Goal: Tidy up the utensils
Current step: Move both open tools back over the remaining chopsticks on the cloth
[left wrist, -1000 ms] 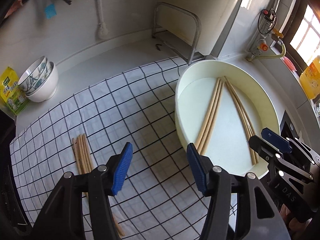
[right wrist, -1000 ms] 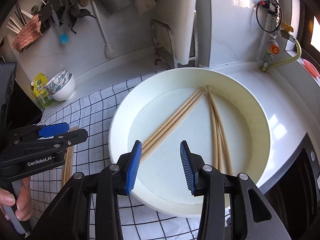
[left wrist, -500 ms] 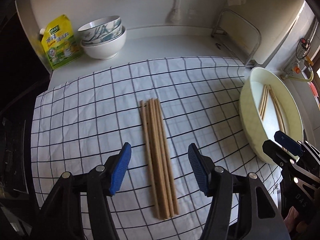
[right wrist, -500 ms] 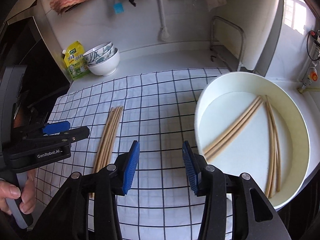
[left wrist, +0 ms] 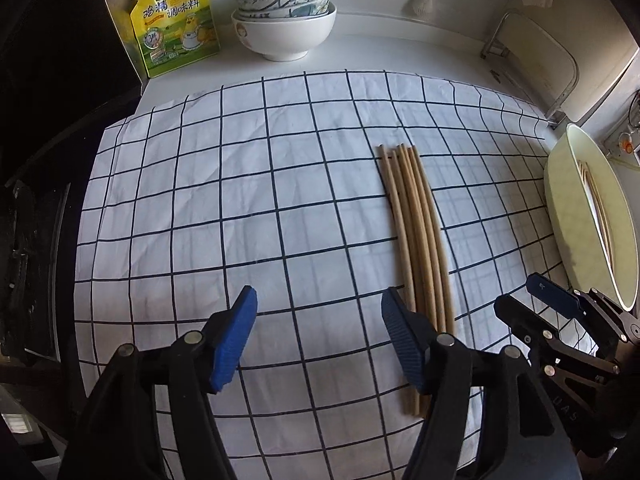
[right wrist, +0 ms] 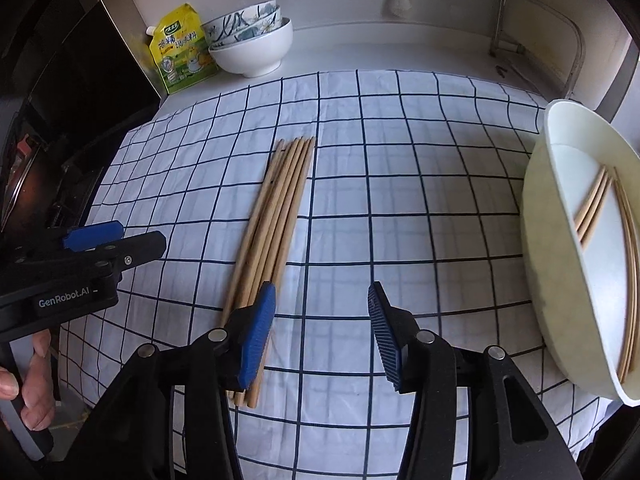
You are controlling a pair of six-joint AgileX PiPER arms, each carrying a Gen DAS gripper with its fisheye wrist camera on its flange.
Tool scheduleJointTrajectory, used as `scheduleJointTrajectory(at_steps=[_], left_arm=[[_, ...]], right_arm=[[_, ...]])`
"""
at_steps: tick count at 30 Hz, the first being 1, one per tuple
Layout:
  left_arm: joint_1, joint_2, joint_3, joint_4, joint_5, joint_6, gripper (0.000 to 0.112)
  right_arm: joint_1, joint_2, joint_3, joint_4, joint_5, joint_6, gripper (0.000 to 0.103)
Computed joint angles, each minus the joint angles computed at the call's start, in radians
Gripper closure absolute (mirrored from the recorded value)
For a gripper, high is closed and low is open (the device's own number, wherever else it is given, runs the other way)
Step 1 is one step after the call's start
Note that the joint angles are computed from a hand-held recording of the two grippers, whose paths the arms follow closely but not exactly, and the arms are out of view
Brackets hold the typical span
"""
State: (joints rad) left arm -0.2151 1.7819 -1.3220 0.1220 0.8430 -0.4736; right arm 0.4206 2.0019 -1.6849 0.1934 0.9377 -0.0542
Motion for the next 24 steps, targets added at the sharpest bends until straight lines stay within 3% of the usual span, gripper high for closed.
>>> scheduleJointTrajectory(at_steps=[24], left_arm=[[0.039, -0.014, 0.116, -0.111, -0.116, 0.144, 0.045]], right_arm=[[0.083, 0.046, 0.031, -0.138, -0.030, 0.161, 0.055]])
